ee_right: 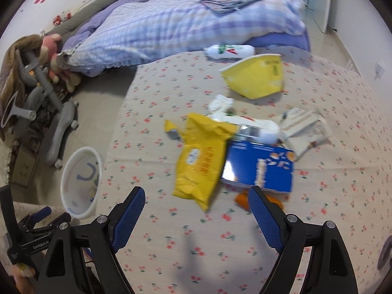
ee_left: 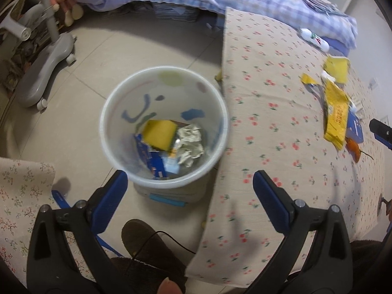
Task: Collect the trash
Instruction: 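Grasp the yellow snack wrapper with the left tool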
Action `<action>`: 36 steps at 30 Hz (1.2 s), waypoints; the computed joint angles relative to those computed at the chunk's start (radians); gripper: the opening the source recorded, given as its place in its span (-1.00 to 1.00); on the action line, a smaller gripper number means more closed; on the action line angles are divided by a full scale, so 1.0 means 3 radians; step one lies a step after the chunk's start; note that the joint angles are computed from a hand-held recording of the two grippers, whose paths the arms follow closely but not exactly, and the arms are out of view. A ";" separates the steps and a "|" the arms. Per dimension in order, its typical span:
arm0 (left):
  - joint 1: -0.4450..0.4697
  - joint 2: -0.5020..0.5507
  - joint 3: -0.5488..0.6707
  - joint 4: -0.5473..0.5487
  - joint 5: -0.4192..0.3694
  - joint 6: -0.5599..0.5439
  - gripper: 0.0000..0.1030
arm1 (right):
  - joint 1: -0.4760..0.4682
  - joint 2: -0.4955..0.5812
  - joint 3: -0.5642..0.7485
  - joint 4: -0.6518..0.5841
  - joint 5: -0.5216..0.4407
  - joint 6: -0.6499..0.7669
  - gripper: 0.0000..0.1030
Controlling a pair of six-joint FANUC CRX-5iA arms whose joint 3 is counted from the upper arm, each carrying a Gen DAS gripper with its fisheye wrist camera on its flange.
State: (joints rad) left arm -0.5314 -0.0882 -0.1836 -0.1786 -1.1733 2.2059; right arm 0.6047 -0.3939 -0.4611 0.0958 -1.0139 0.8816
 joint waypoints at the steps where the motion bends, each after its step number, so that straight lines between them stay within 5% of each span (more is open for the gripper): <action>1: -0.0028 0.0034 0.0033 0.0005 0.0004 0.0007 0.97 | -0.0082 -0.0011 0.0001 -0.0032 -0.0028 0.0038 0.70; 22: -0.0278 0.0563 0.0476 0.0206 0.0072 0.0013 0.97 | -0.1071 0.0409 0.0083 -0.0475 -0.0315 0.0610 0.67; 27: -0.0300 0.0647 0.0530 0.0272 0.0113 0.0057 0.97 | -0.1339 0.0553 0.0211 -0.0878 -0.0371 0.0769 0.15; 31: -0.0335 0.0734 0.0600 0.0339 0.0149 0.0047 0.97 | -0.1309 0.0527 0.0214 -0.0888 -0.0363 0.0882 -0.50; 36: -0.0418 0.0911 0.0767 0.0410 0.0172 -0.0005 0.97 | -0.1281 0.0482 0.0237 -0.0963 -0.0401 0.0998 -0.60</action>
